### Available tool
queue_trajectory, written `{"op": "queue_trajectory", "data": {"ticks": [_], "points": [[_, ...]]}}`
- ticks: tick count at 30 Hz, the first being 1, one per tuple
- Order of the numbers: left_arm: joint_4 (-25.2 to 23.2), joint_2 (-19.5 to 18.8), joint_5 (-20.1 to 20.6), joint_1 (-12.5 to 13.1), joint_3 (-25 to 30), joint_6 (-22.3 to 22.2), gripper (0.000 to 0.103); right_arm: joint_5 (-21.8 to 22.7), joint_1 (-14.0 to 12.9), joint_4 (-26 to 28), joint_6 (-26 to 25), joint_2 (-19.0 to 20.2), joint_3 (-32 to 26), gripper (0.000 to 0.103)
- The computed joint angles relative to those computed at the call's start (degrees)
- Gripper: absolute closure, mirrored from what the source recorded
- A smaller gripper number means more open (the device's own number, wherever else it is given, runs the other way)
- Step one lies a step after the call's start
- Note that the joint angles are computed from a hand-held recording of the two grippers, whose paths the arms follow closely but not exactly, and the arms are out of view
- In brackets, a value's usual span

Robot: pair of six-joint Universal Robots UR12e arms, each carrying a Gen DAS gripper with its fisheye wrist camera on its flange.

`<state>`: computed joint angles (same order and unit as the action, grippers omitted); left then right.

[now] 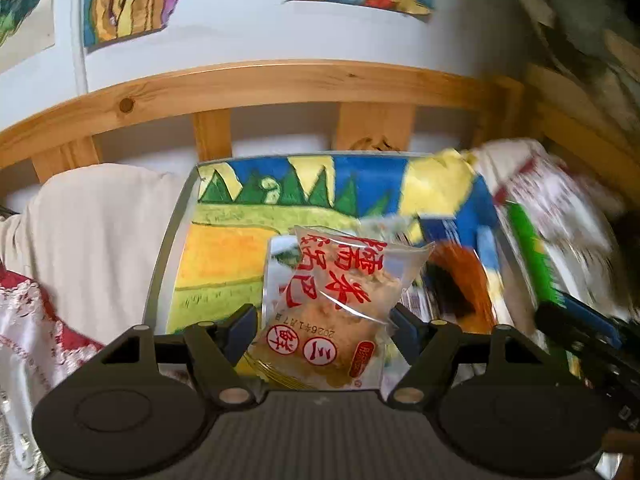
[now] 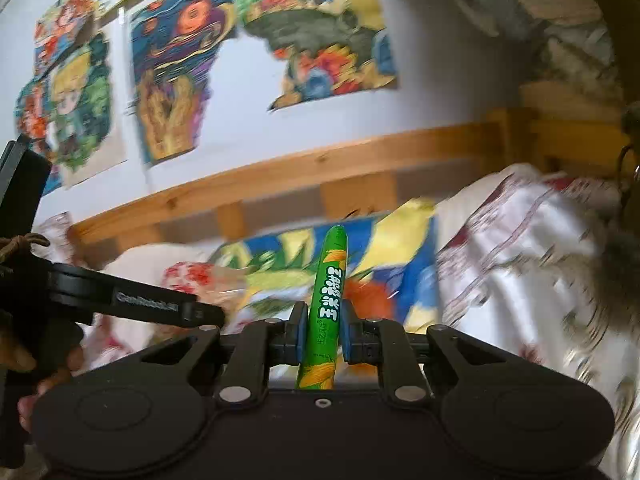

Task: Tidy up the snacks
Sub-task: 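Carry the rice-cracker bag and green sausage into the tray with both tools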

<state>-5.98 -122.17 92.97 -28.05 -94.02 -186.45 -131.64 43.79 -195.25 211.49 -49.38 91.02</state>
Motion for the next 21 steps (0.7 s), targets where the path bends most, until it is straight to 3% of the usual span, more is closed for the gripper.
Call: {"op": "queue_trajectory", "data": {"ticks": [4, 9, 21], "points": [[-1.36, -2.48, 2.27, -0.34, 3.48, -3.17, 0.028, -2.03, -1.90, -2.21, -4.19, 1.13, -0.27, 0.085], [-3.89, -5.10, 4.17, -0.72, 6.81, -4.59, 0.028, -0.95, -3.60, -2.77, -4.46, 1.91, -0.40, 0.085], [-4.58, -7.46, 5.14, -1.60, 8.30, -4.73, 0.027, 1.85, -4.48, 3.64, -1.88, 2.60, -1.21, 0.085]]}}
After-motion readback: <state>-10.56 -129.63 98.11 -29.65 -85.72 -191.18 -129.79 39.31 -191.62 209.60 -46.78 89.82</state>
